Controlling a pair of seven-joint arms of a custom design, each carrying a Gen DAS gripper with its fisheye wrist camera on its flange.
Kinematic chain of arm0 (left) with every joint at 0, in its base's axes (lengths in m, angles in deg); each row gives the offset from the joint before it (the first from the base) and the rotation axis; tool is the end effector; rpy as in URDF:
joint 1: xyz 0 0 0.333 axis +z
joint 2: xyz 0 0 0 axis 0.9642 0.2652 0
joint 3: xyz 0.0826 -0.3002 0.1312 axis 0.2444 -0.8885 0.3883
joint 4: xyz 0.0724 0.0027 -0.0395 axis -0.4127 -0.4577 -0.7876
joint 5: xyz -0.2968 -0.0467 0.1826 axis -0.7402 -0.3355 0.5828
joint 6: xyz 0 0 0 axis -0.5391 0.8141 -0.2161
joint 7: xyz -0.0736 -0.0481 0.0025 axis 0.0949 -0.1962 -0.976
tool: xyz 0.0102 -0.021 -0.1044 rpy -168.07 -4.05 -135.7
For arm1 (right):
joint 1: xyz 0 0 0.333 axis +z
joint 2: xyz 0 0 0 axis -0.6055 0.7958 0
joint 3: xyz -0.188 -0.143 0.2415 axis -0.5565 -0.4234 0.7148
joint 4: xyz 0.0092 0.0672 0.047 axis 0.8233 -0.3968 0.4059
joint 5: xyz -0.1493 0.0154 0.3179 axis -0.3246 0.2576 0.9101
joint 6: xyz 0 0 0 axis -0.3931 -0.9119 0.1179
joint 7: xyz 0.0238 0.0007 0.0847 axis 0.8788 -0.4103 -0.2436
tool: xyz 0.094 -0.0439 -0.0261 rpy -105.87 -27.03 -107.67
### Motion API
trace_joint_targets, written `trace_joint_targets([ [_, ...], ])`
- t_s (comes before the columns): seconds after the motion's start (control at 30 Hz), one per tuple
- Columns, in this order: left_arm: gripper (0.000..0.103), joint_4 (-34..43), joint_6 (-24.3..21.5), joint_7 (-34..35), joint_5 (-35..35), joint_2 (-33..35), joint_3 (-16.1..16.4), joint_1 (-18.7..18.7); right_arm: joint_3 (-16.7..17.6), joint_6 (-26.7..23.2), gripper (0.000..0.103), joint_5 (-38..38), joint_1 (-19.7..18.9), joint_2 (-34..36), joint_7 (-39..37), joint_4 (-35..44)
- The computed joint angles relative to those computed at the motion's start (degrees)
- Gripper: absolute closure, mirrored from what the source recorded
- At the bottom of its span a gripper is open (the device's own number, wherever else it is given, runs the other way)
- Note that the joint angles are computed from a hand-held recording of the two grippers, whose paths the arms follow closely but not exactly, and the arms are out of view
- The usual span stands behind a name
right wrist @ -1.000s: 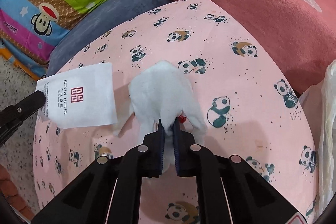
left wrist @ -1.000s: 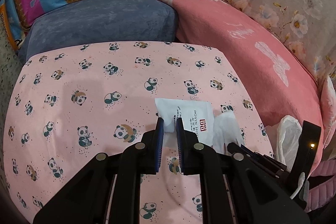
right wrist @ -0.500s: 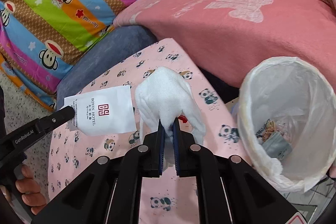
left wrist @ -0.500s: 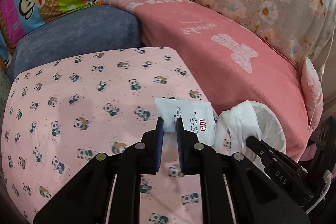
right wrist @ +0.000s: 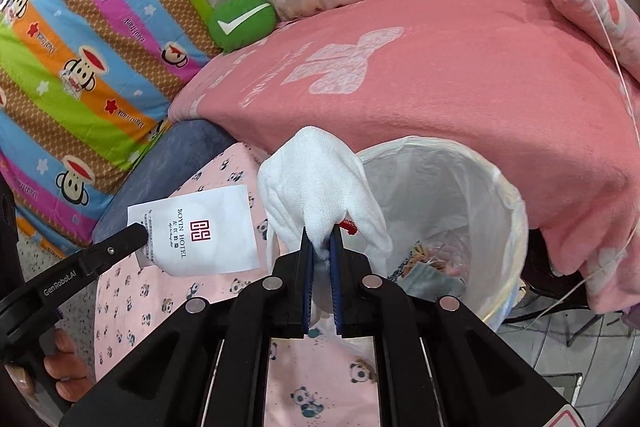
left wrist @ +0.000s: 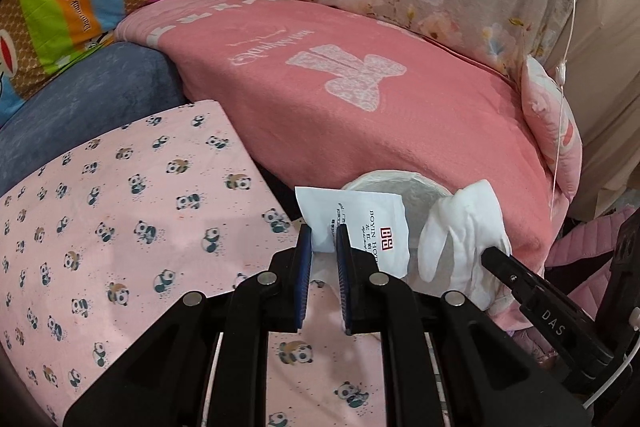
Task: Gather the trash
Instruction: 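Carry card and glove over the bin and open both grippers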
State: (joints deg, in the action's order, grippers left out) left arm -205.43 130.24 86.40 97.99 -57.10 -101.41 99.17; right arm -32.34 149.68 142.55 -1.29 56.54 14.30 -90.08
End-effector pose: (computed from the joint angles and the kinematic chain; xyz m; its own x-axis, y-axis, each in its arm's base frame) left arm 0.5064 -0.1677 0.4150 -0.2344 -0.9520 0.1970 -0.7573 0.0518 -0.6510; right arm 0.4552 0.2366 0.3889 -0.1303 -0.9039 -0.4074 -0.6760 0.3816 -0.6304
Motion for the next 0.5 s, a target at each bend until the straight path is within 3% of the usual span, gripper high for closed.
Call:
trace_joint_targets([
  [0.1, 0.090, 2.0, -1.0, -1.7, 2.0, 0.8, 10.5, -12.0, 2.7, 1.3, 0.094, -7.4, -5.6, -2.3, 7.4, -5.2],
  [0.13, 0.090, 2.5, -1.4, -1.9, 2.2, 1.1, 12.4, -14.5, 2.7, 1.3, 0.094, -8.6, -6.3, -2.6, 8.5, -5.7],
  [0.23, 0.090, 4.2, -2.8, -1.7, 1.9, 2.3, 15.6, -19.0, 4.0, 2.0, 0.094, -17.5, -11.5, -4.1, 16.1, -9.8],
  [0.4, 0.090, 7.2, -5.1, -3.6, 3.3, 4.4, 23.7, -28.5, 4.0, 2.5, 0.094, -28.1, -16.4, -4.4, 24.5, -12.8],
  [0.5, 0.090, 9.1, -6.6, -4.4, 3.9, 5.9, 25.7, -31.1, 3.6, 2.7, 0.094, -32.5, -18.2, -4.0, 27.6, -13.4],
])
